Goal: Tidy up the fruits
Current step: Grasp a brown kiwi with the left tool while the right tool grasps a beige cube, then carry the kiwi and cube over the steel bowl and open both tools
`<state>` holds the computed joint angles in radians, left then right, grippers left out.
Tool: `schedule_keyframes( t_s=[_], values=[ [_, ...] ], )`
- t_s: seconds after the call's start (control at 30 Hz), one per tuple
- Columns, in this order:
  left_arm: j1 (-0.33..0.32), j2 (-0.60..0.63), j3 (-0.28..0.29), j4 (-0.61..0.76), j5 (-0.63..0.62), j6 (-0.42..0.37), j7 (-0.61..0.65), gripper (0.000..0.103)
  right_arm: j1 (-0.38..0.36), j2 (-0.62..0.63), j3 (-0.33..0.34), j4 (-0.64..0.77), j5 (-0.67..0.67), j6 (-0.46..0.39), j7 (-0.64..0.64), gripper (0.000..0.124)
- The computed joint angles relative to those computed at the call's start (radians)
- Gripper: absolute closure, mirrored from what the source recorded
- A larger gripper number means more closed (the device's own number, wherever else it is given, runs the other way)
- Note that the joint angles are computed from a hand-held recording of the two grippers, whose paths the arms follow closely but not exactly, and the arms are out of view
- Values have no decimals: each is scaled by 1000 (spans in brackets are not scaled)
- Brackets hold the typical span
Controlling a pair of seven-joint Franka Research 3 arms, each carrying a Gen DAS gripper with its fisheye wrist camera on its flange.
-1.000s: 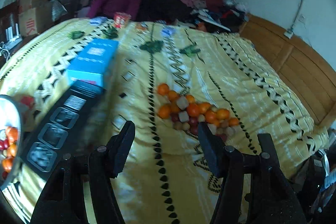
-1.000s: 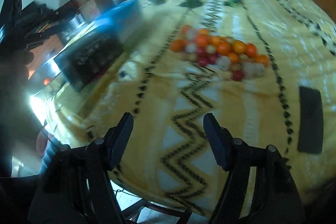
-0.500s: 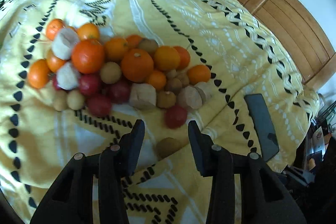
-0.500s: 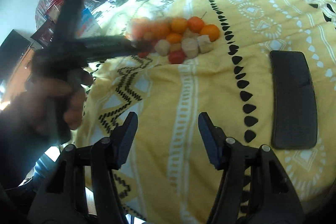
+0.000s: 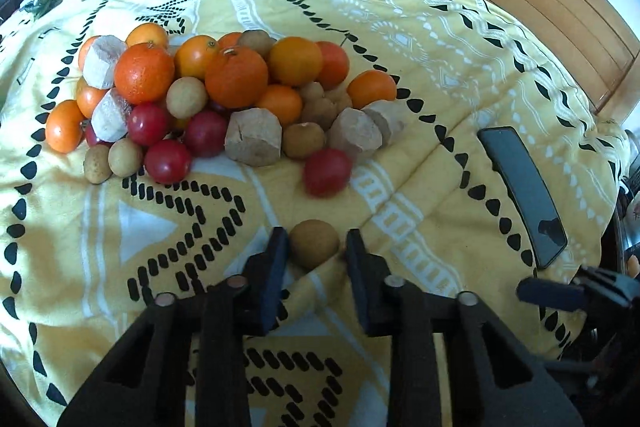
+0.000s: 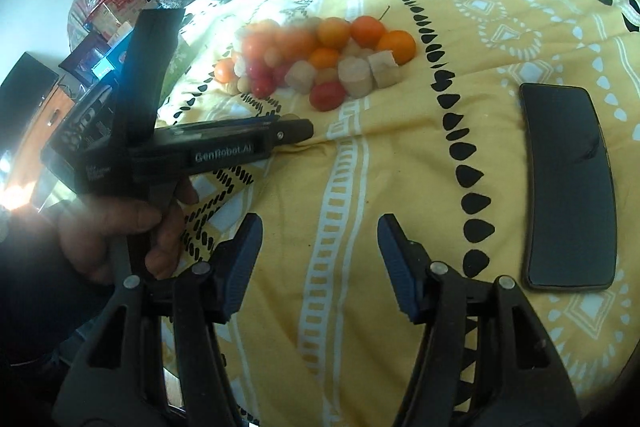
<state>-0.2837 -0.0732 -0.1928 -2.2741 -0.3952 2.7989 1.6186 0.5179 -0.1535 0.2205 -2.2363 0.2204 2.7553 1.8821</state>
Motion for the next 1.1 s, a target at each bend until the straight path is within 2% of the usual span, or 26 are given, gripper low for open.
schedule_keyframes(
  t_s=[0.27,0.47,0.6,0.73,0.87,0.93,0.97,1.0,1.1],
  values=[
    [-28,-83,26,-70,-65,81,6,77,-47,34,8,64,-124,49,93,78],
    [-62,-138,90,-119,-101,97,3,77,-54,196,-31,248,-245,33,154,84],
    [-85,-142,125,-121,-148,96,38,77,-47,302,-62,365,-192,-26,92,87],
    [-100,-135,143,-111,-219,91,92,77,-36,357,-77,428,-147,-81,33,88],
    [-94,-132,135,-103,-260,85,121,77,-15,387,-103,454,-170,-124,53,88],
    [-90,-135,129,-102,-267,83,128,77,-33,385,-93,430,-106,-108,28,89],
    [-88,-137,127,-102,-267,81,130,77,-37,378,-92,415,-87,-95,22,93],
    [-83,-140,123,-103,-261,80,124,77,-35,371,-94,408,-85,-90,24,98],
    [-73,-160,118,-112,-241,86,104,77,-22,346,-101,388,-108,-71,41,99]
  ],
)
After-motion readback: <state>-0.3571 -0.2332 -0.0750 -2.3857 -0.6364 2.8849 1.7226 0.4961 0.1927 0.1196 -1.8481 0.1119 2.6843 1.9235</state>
